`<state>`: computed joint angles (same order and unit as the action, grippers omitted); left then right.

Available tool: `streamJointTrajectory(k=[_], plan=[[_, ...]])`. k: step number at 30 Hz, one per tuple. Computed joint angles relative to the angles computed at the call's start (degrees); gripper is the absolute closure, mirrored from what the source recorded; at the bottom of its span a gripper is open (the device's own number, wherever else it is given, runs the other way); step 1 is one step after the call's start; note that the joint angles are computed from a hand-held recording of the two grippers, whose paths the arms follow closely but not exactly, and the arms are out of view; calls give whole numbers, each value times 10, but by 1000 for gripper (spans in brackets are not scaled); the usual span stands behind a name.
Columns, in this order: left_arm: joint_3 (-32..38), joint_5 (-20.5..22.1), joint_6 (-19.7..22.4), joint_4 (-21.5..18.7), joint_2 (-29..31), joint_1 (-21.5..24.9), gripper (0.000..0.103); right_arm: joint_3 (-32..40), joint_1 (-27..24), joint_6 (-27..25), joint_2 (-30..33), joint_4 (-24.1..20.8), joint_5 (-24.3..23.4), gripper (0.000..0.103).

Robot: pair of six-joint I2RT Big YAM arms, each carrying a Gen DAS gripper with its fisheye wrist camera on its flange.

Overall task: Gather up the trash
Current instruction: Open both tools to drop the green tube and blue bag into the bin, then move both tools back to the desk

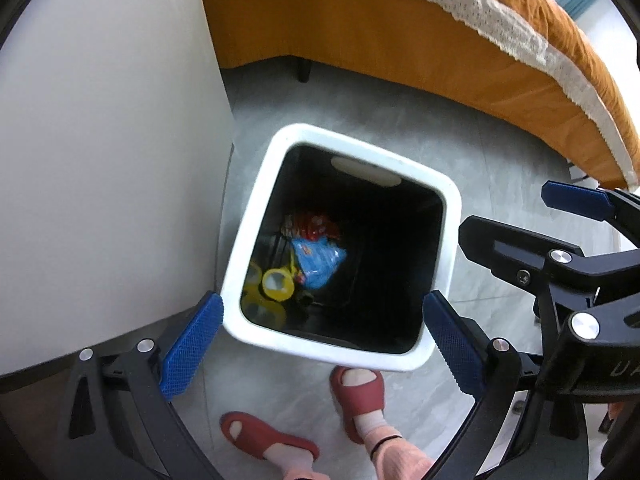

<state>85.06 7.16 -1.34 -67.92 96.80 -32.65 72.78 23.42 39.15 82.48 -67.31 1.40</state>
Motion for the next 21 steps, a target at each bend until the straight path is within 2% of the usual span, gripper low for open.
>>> streamJointTrajectory(k=[10,16,21], plan=[[60,-12,-12,-60,-31,1,5,63,6,17,-16,-61,12,5],[118,-24,-16,-113,-64,-9,5,119,19,37,-49,-129,39,5],[213,-33,-29,-167,-84,-18,5,187,32,89,-79,-193,72,5]])
